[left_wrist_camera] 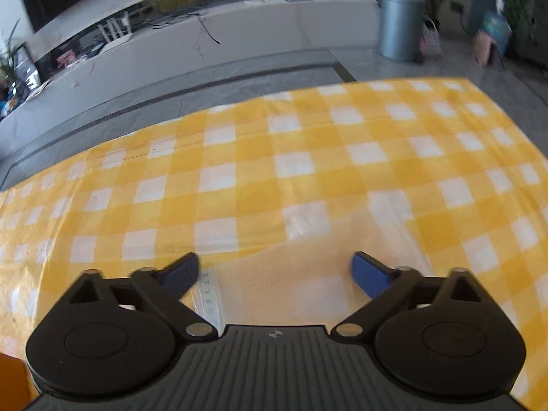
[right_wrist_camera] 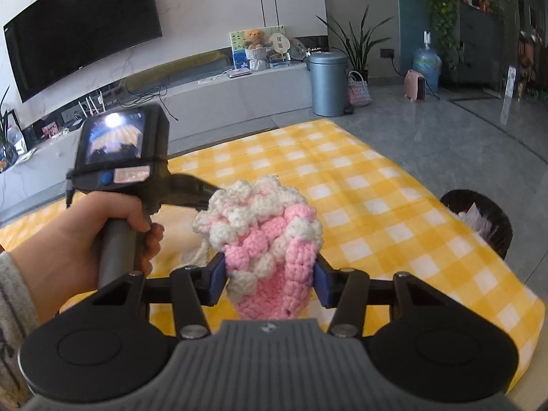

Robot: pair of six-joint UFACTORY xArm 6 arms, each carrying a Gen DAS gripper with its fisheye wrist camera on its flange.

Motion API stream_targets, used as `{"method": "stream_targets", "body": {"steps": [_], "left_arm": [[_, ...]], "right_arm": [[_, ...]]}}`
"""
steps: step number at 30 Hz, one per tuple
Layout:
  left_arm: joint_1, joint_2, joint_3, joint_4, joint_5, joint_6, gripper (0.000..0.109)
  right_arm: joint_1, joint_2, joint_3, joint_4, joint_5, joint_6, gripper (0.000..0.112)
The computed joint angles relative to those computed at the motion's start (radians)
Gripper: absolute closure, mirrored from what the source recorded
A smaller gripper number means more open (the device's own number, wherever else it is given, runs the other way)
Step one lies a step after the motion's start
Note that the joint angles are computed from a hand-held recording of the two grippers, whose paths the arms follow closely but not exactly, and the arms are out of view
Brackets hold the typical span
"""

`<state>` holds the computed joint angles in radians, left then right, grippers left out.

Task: Organize soft objects
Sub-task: 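Grasp the pink crochet mitten with the right gripper while the left grasps the clear plastic bag, then carry the clear bag and pink mitten with both grippers over the open box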

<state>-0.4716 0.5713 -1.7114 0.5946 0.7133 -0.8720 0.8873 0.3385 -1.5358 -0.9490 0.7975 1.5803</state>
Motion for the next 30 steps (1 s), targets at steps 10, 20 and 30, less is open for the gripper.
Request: {"method": "stream_targets", "body": {"steps": [10,20,30], "left_arm": [[0.008,-0.036,0.084,0.084,-0.099,-0.149,0.006],[-0.094,-0.051,0.034,0.024,0.082,0.154,0.106],[-0.119,-0.265,0.294,-0.088,0.026,0.121,0.106]], "right_arm": [[-0.023,0.016,-0.007,0.062,0.016,0.001,0.060],[-0.025,0.001,0.014,0.036,0.035,0.018,0.059],[-0.035,-0.001,0.025,0.054,0.046,0.029,0.059]]}}
